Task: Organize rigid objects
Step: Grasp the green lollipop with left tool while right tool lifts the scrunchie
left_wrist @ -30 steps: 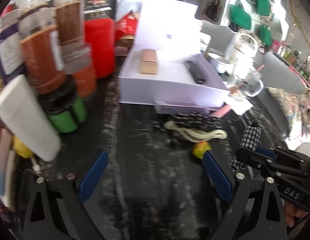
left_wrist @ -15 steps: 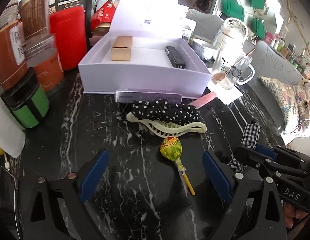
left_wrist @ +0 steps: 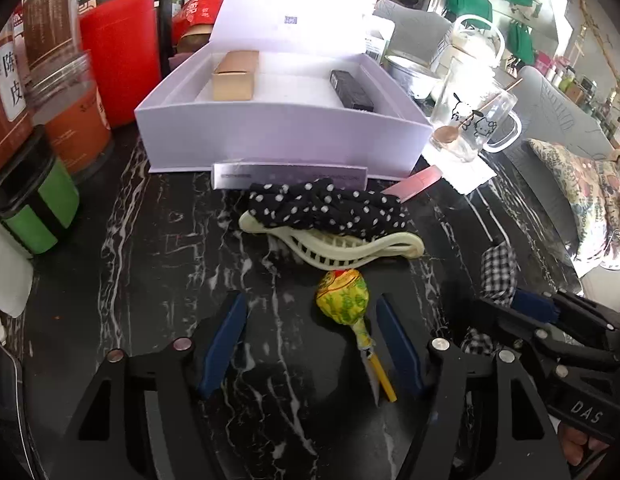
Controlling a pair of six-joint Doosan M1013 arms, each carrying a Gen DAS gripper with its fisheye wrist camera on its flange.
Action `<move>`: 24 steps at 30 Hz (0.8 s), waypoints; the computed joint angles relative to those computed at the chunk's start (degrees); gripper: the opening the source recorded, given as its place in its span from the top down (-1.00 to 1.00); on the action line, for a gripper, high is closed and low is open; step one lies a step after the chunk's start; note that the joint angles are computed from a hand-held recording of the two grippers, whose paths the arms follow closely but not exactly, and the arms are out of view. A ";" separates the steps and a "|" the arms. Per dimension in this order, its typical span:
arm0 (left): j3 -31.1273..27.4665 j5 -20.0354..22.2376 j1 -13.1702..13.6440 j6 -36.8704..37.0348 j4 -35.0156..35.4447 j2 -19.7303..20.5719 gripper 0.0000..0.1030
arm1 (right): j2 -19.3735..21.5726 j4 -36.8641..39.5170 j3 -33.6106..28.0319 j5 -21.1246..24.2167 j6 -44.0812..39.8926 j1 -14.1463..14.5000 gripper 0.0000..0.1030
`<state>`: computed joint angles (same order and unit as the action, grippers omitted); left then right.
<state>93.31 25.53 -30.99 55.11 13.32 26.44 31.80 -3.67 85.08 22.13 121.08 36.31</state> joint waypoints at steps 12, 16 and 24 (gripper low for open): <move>0.78 -1.31 -0.27 5.32 -2.00 -0.48 0.51 | 0.69 -1.70 -1.12 2.53 0.98 0.12 0.06; 1.38 -1.58 -0.15 4.96 -1.73 -0.99 0.51 | 0.93 -3.44 -1.39 2.46 2.44 0.40 0.13; 2.60 -2.37 0.24 1.15 1.07 -2.08 0.51 | 1.04 -5.36 -1.66 1.67 6.92 0.76 0.51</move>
<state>95.91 23.16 -30.75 56.26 14.39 24.35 32.84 -9.03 83.42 23.81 127.99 37.07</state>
